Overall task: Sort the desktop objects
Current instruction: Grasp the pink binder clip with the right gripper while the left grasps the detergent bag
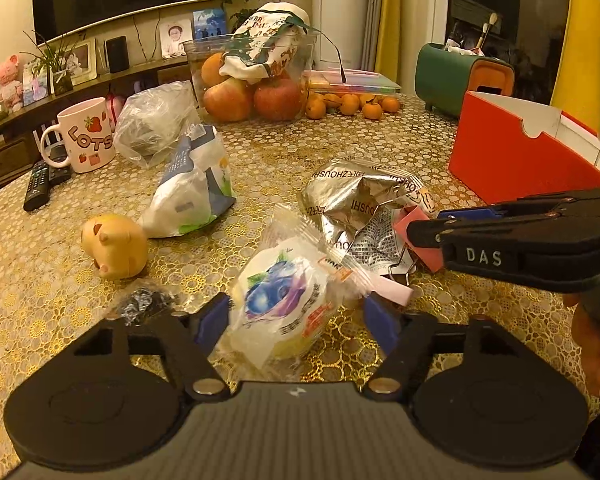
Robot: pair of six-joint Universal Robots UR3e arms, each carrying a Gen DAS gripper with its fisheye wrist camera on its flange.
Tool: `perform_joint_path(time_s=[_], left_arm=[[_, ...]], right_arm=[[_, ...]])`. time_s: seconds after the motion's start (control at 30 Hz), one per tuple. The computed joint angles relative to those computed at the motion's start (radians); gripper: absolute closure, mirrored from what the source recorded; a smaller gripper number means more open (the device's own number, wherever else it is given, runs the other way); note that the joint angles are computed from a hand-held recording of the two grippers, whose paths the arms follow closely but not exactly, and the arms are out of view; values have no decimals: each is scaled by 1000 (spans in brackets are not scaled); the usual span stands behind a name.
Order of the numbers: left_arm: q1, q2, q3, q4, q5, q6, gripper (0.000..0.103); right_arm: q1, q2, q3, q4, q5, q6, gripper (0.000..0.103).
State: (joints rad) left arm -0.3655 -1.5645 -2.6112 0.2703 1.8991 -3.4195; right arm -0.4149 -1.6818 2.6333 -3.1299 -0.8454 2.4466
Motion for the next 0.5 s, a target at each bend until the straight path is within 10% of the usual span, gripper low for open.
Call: perform_joint_path(time_s=[0.1,0.5], left_arm=[[-21,20,-1,-29,23,-16,58],[-98,82,13,-141,69,-106,58]], right_arm=[[-21,-38,6,50,23,-20,83],[-149,-256,41,352,120,-162,92]])
